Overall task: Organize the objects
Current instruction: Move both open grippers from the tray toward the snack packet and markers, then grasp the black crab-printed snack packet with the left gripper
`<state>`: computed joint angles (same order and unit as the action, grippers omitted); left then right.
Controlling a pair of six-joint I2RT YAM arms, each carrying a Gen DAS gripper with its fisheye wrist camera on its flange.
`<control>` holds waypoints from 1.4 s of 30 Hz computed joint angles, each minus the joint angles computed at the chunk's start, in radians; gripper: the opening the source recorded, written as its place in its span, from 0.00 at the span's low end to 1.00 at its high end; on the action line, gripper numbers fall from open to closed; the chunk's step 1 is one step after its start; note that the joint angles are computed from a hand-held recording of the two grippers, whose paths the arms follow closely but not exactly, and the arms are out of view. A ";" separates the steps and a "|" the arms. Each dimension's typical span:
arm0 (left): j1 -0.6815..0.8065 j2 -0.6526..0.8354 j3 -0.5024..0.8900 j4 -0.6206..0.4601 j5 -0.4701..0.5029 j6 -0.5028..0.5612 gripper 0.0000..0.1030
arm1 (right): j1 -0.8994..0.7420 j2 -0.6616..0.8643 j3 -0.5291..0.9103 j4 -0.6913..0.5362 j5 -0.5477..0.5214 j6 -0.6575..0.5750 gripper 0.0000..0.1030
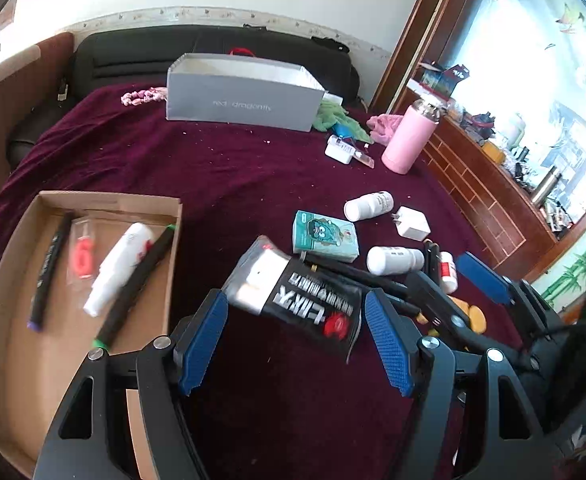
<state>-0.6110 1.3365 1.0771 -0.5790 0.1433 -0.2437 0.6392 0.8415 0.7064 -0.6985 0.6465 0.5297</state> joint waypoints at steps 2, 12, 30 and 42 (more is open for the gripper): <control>-0.022 0.056 0.032 0.012 -0.024 -0.017 0.63 | -0.071 -0.042 -0.035 0.028 -0.044 -0.039 0.63; -0.101 0.312 0.178 0.026 -0.109 -0.039 0.63 | -0.634 -0.200 -0.177 0.173 -0.487 -0.204 0.64; -0.196 0.223 0.030 -0.127 -0.199 0.155 0.64 | -0.758 -0.173 -0.205 0.199 -0.610 -0.222 0.64; -0.169 0.189 0.055 -0.062 -0.204 0.219 0.64 | -0.842 -0.177 -0.219 0.198 -0.707 -0.209 0.65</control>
